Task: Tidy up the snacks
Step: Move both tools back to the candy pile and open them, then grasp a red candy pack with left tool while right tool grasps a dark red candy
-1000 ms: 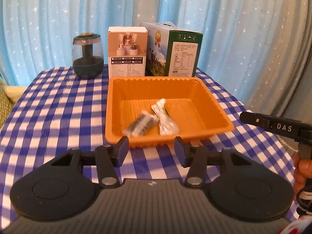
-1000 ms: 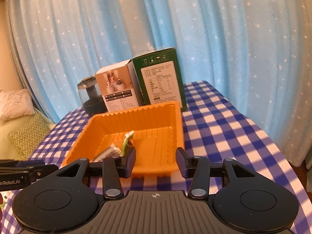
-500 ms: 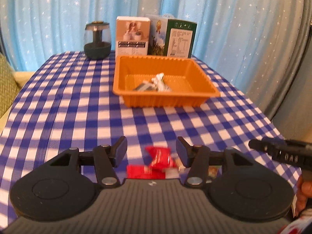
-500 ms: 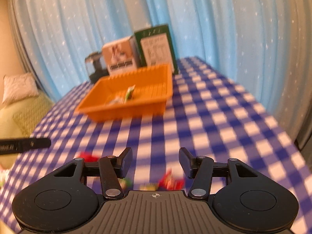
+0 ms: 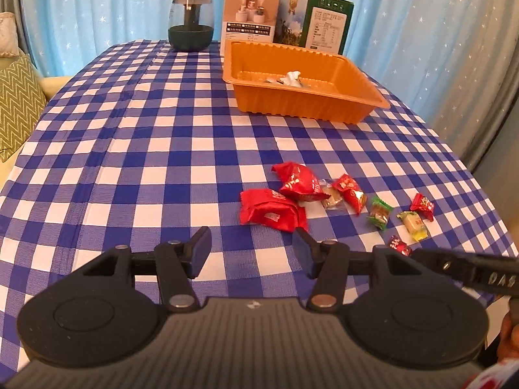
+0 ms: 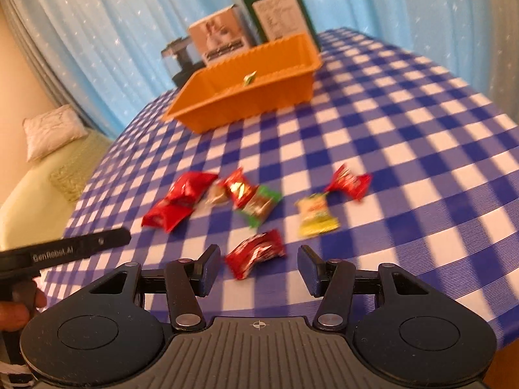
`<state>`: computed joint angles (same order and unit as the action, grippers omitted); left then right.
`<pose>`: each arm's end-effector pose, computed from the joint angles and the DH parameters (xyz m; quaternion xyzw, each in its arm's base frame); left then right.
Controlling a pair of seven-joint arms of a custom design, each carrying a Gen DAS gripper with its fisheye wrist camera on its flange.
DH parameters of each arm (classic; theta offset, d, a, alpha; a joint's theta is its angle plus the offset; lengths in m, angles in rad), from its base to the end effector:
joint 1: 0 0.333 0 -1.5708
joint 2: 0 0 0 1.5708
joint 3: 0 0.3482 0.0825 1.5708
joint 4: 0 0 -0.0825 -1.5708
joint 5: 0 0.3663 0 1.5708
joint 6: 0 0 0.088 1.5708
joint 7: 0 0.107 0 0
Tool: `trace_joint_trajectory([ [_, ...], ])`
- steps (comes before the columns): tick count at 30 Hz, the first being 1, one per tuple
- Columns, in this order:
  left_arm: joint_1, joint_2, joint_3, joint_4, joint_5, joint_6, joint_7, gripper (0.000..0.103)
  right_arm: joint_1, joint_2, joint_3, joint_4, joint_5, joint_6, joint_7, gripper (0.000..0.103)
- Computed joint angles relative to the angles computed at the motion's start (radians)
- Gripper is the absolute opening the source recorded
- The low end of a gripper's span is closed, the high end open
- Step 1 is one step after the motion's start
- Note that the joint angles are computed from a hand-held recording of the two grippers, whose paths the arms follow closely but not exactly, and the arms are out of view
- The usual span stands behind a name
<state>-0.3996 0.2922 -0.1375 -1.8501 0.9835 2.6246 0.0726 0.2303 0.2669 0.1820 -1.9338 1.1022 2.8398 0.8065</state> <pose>0.5559 -0.3440 0.4535 -0.7224 0.5792 -0.2827 0.2504 0.6021 0.2024 0.4418 -0.6989 0.5821 -0.0278 0.4147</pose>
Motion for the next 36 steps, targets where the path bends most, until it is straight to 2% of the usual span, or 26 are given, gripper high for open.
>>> trace_joint_trajectory([
  [5, 0.002, 0.009, 0.003, 0.009, -0.002, 0.010, -0.008, 0.052, 0.027, 0.031, -0.004, 0.015, -0.068, 0.025, 0.064, 0.053],
  [11, -0.008, 0.018, 0.011, 0.025, 0.000, 0.004, -0.026, 0.054, 0.038, 0.071, 0.030, 0.034, -0.119, 0.118, 0.060, 0.053],
  [17, -0.004, 0.027, 0.009, 0.029, -0.015, 0.010, -0.029, 0.054, 0.095, 0.079, 0.005, -0.009, -0.343, 0.227, 0.119, 0.052],
  [18, -0.004, 0.029, 0.009, 0.031, -0.019, 0.012, -0.026, 0.054, 0.110, 0.078, -0.011, -0.020, -0.386, 0.242, 0.143, 0.047],
  [20, -0.006, 0.035, 0.009, 0.036, -0.026, 0.011, -0.019, 0.054, 0.157, 0.074, -0.065, -0.044, -0.474, 0.270, 0.207, 0.026],
  [21, -0.006, 0.037, 0.010, 0.037, -0.028, 0.012, -0.016, 0.054, 0.145, 0.074, -0.055, -0.046, -0.485, 0.272, 0.214, 0.026],
  [23, -0.010, 0.045, 0.011, 0.047, -0.033, 0.009, -0.010, 0.054, 0.076, 0.074, 0.016, -0.046, -0.456, 0.271, 0.211, 0.025],
  [27, -0.017, 0.075, 0.018, 0.076, -0.037, 0.007, 0.013, 0.057, -0.020, 0.076, 0.127, -0.052, -0.435, 0.321, 0.184, 0.025],
  [33, -0.039, 0.139, 0.048, 0.141, -0.003, 0.004, 0.032, 0.067, -0.039, 0.082, 0.137, -0.034, -0.437, 0.288, 0.212, 0.025],
  [36, -0.043, 0.154, 0.062, 0.155, 0.004, 0.018, 0.025, 0.067, -0.032, 0.083, 0.127, -0.028, -0.436, 0.289, 0.228, 0.025],
])
